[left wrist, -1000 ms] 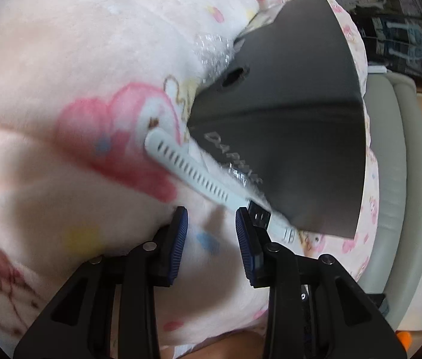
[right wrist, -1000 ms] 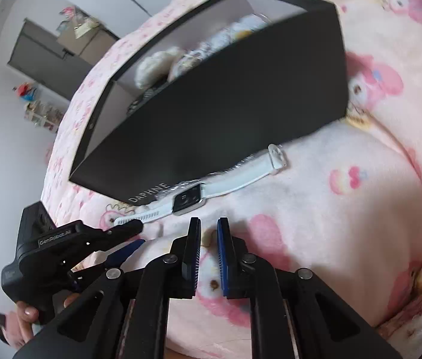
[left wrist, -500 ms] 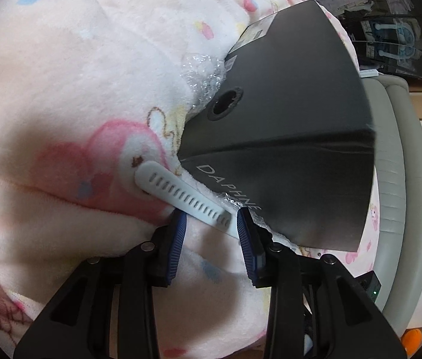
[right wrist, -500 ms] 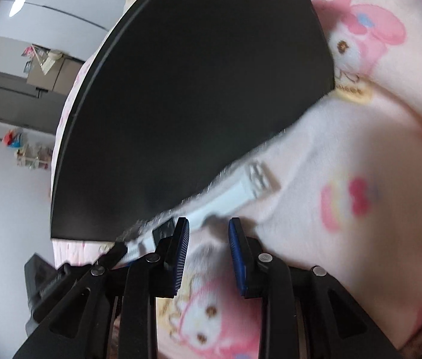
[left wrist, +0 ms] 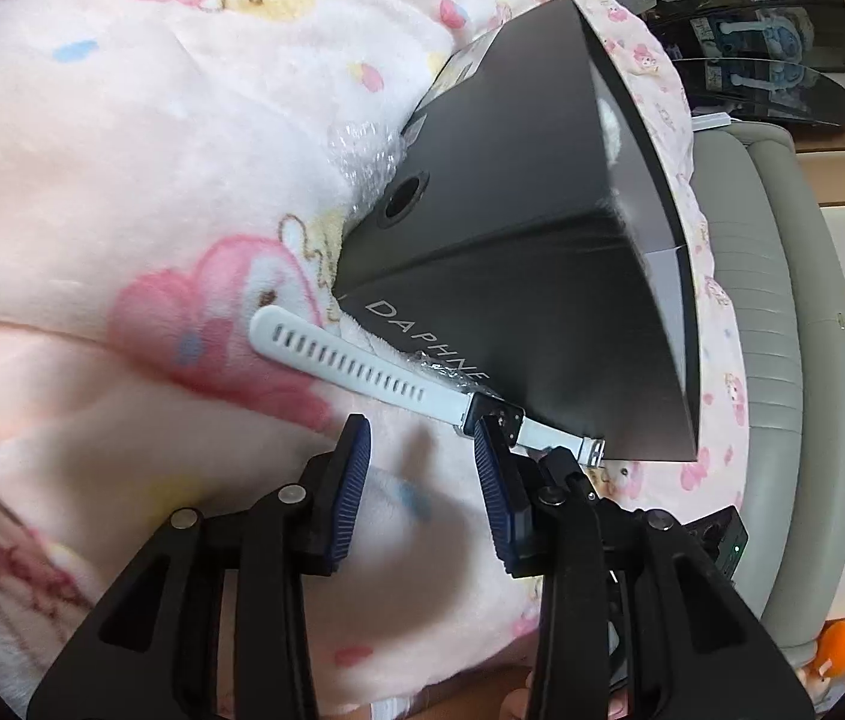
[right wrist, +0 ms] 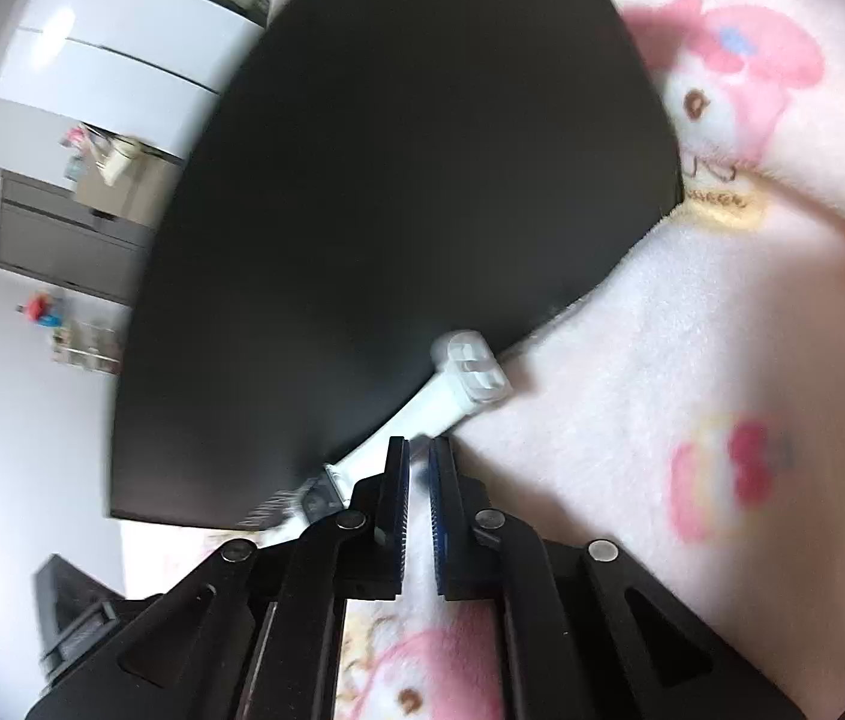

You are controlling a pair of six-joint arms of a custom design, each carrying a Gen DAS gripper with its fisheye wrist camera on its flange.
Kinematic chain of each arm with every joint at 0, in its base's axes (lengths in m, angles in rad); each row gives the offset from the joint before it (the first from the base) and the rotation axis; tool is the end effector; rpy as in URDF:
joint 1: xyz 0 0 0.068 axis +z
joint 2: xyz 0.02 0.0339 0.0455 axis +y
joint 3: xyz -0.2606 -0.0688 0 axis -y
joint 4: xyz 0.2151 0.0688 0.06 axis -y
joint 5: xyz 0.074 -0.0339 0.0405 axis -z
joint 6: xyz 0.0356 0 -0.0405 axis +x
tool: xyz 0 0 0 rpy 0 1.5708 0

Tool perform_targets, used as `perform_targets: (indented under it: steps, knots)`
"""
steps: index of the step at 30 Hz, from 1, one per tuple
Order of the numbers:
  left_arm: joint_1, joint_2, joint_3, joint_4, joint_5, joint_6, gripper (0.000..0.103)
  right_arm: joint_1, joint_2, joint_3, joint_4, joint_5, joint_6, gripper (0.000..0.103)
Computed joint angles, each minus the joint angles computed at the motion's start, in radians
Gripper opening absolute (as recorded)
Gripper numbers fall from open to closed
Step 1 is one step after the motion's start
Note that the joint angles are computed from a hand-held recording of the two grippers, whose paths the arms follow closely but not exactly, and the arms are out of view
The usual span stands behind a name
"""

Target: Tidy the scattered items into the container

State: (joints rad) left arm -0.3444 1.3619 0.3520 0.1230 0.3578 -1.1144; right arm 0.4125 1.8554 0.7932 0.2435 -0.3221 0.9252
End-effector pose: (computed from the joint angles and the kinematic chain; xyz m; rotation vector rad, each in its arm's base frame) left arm 0.1831 -0.0789 0.1350 -0.8489 2.5553 -0.9997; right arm 0.2923 0.1402 0.1263 0.4936 2.5353 0.9596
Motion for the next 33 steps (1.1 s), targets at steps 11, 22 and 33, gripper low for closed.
perform_targets:
  steps: [11, 22, 33]
  knots:
    - [0.130, 0.188, 0.180, -0.089, 0.099, 0.213, 0.035, -0.019, 0.057, 0.095, -0.188, -0.057, -0.003, 0.006]
    - [0.109, 0.298, 0.198, -0.008, 0.104, 0.196, 0.035, -0.068, 0.081, 0.003, 0.049, -0.164, 0.156, 0.028]
    - [0.121, 0.294, 0.156, 0.038, 0.116, 0.194, 0.037, 0.000, 0.082, 0.102, -0.161, -0.012, -0.027, 0.034]
